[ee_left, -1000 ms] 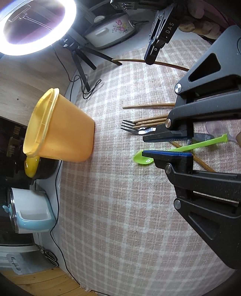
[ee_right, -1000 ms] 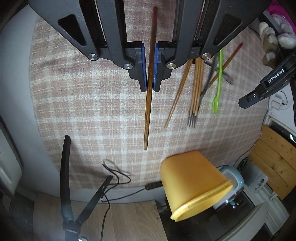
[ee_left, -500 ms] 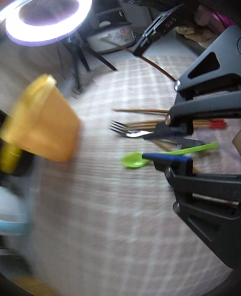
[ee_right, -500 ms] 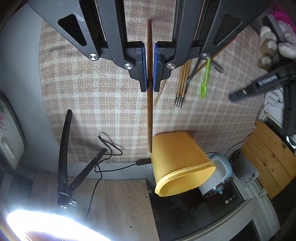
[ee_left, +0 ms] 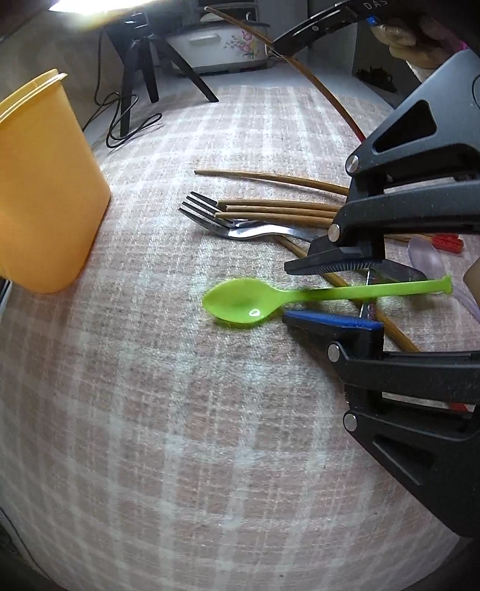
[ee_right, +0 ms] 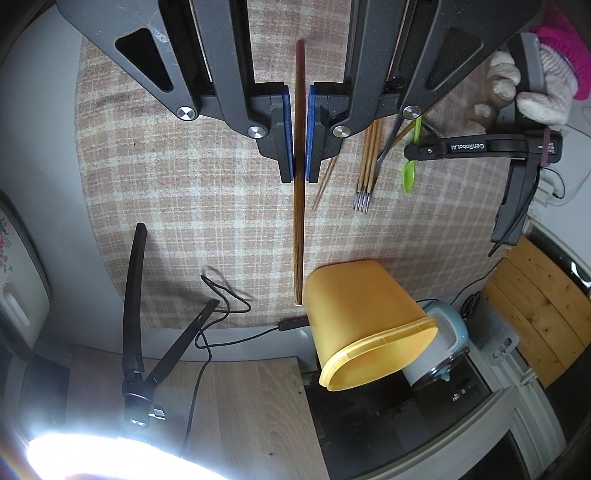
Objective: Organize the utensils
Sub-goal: 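Close the left tool on the green spoon while the right tool grasps a chopstick, then carry the green spoon and chopstick up over the yellow bin with both tools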
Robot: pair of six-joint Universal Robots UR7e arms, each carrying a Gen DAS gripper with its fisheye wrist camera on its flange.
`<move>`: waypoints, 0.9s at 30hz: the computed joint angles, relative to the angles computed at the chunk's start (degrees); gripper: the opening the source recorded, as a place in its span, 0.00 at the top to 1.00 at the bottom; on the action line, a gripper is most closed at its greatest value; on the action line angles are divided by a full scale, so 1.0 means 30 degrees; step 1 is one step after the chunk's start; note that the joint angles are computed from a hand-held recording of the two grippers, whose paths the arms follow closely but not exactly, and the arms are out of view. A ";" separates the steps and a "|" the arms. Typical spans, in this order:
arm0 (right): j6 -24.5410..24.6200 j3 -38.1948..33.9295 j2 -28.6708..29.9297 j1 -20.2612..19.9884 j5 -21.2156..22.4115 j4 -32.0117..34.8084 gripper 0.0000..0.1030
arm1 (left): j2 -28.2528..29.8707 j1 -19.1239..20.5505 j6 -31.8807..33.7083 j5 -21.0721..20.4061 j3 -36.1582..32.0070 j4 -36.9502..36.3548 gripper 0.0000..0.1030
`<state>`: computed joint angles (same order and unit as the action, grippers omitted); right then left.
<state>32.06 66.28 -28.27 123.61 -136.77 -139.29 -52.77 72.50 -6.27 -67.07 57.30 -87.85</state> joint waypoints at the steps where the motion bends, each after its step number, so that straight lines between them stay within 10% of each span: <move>1: 0.0020 0.0049 -0.0029 -0.0018 0.0022 -0.0038 0.95 | -0.0022 -0.0048 0.0165 0.0121 0.0130 -0.0184 0.83; 27: -0.2195 -0.1845 0.0688 0.0532 -0.0618 -0.0864 0.95 | -0.2249 -0.1361 0.3985 -0.0842 0.1626 -0.6913 0.96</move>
<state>25.47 60.75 -26.21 125.21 -138.63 -141.88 -59.51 68.42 5.68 -69.59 62.18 -108.58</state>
